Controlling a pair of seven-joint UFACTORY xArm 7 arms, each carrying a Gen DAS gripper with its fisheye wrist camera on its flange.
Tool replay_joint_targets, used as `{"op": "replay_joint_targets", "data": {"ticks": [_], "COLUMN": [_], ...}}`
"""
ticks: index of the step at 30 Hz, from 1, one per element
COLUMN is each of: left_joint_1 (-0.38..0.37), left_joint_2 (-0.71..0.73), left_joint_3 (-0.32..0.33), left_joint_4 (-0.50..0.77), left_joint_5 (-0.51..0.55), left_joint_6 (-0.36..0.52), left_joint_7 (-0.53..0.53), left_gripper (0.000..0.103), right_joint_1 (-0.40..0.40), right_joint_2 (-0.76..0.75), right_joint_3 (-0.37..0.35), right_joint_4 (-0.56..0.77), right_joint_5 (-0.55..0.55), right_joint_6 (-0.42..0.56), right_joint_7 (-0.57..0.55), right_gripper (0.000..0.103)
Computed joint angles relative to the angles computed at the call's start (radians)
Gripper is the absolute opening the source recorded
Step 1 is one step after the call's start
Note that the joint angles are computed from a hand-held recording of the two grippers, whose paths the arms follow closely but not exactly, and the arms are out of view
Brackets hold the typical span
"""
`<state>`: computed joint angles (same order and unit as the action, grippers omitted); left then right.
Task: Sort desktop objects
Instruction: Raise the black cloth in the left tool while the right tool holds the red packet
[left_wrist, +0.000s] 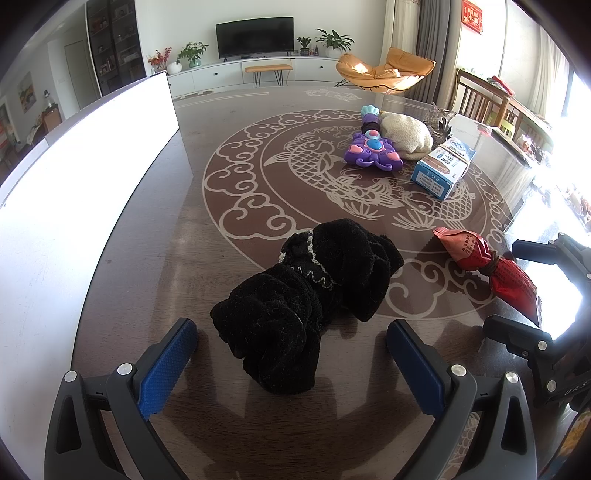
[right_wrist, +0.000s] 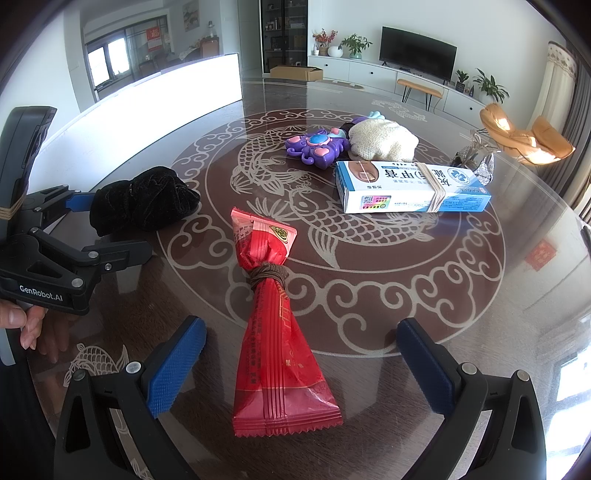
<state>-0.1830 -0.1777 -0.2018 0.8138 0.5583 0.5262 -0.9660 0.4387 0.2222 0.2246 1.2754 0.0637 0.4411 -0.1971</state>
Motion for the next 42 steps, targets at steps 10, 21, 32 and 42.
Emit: {"op": "replay_joint_targets", "data": {"ticks": [10,21,32,42], "left_joint_1": [0.0,-0.001,-0.001,0.012], "left_joint_2": [0.001,0.004,0.004,-0.033], "left_joint_3": [0.0,0.001,0.002,0.008], "left_joint_4": [0.001,0.003,0.003,-0.029], "left_joint_5": [0.001,0.003,0.003,-0.043], "left_joint_6": [0.0,-0.001,-0.001,-0.06], "left_joint_7": [0.0,-0.002,-0.002,0.016], "left_gripper": [0.103,0.103,0.103,0.103], "right_joint_1": [0.0,0.0,0.0,0.0], "right_joint_2": [0.0,-0.001,-0.001,-0.001], "right_joint_3": [0.0,0.0,0.0,0.0], "right_joint_4": [0.0,-0.001,-0.001,-0.001], "right_joint_5": [0.001,0.002,0.002,0.003], "right_joint_6": [0.0,0.0,0.0,0.0], "right_joint_7": [-0.001,-0.002,-0.002,-0.003], "right_gripper": [0.103,0.103,0.103,0.103]}}
